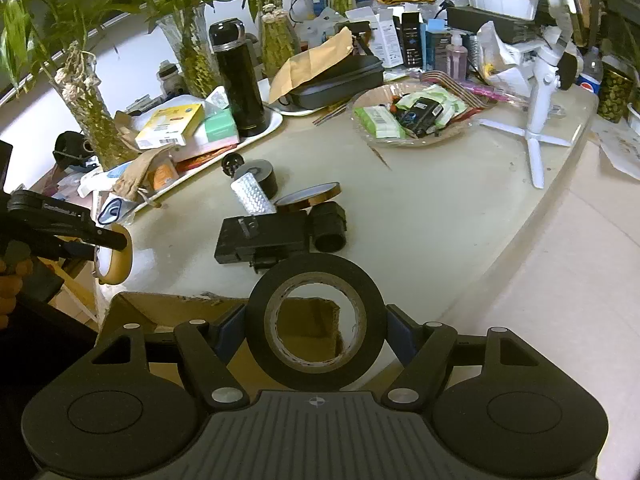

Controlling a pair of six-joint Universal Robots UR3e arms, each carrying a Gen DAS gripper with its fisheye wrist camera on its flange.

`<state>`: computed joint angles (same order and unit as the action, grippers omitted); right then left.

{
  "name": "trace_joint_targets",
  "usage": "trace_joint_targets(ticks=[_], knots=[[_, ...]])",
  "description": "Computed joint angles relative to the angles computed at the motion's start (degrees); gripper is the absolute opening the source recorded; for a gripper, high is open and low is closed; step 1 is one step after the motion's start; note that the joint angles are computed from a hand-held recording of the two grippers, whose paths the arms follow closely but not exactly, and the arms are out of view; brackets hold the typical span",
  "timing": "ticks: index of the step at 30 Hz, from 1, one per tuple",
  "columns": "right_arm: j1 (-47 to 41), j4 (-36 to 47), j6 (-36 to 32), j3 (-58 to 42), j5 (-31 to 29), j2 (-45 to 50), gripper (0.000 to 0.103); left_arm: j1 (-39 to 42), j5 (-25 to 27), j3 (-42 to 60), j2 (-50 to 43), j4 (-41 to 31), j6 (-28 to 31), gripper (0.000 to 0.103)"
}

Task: Organize rigid objects
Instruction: 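Carry the yellow case into the box and open the left tool while the right tool brings the tape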

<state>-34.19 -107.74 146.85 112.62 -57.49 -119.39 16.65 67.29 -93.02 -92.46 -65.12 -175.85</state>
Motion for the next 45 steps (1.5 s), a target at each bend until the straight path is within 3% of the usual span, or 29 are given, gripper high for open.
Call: trace_joint_targets(ticks=[19, 33, 45], knots=[[1.37, 3.35, -1.1, 0.59, 0.87, -2.14, 0.075, -6.16, -1.56, 2.25, 6.81, -15.09, 5.04, 0.053], [1.1, 5.32, -2.36, 1.49, 0.7, -3.69, 0.075, -9.85, 2.32, -3.65, 5.2, -10.91, 0.58, 0.054], [1.0, 5.62, -2.66, 2.72, 0.54, -4.34, 0.075, -8.22, 1.52, -10.53, 14.24, -5.68, 2.78, 0.059]])
